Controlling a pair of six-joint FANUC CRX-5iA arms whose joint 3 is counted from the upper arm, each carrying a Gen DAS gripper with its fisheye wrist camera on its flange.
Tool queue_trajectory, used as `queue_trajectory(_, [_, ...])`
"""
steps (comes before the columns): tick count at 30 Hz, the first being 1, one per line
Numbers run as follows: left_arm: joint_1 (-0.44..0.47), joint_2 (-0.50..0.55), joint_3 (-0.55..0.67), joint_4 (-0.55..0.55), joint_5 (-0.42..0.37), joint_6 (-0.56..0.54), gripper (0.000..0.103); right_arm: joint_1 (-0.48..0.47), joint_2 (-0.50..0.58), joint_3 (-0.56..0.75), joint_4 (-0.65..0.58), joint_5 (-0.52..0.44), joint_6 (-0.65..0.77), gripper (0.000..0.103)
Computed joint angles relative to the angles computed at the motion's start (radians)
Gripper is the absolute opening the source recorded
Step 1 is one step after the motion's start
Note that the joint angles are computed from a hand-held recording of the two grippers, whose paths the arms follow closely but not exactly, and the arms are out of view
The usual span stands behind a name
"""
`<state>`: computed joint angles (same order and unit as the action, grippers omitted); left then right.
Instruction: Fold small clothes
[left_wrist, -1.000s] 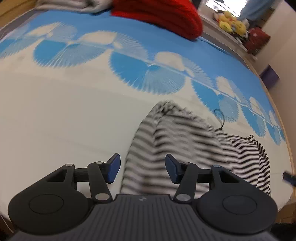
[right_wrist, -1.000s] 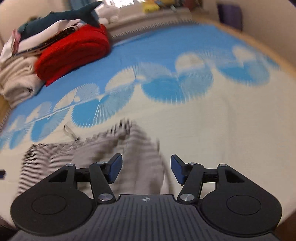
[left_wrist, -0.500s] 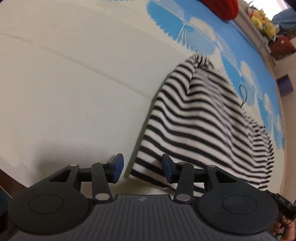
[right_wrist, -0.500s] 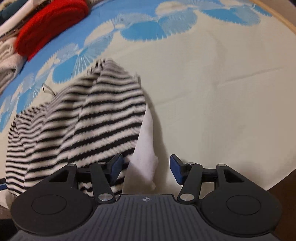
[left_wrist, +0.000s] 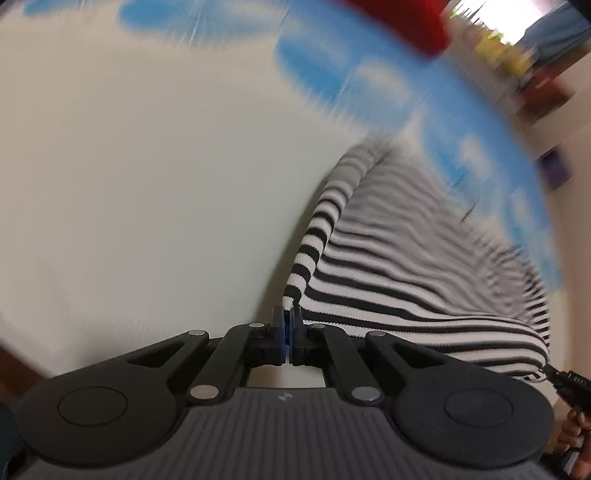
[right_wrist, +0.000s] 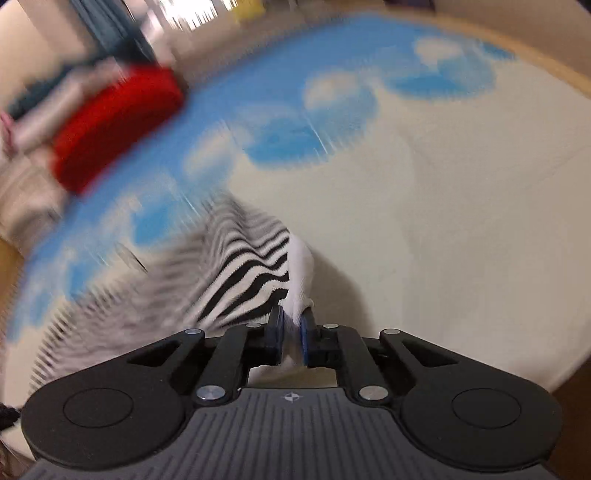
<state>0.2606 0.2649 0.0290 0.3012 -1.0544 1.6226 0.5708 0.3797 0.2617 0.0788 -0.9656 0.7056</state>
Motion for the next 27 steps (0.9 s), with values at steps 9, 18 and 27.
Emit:
queue_trajectory(9, [-0.083, 0.062, 0.139, -0.191, -0.088, 0.088, 0.028, 0.030, 0.038, 0.019, 0.139, -0.113, -0.037, 0.017])
queue_trajectory(18, [-0.127, 0.018, 0.043, 0.003, 0.252, -0.080, 0.039, 0.023, 0.005, 0.007, -0.009, 0.166, 0.170, 0.028])
queue_trajectory(27, [-0.257, 0.185, 0.224, -0.018, 0.238, -0.059, 0.039, 0.106, 0.211, 0.271, 0.083, -0.110, 0.295, 0.044])
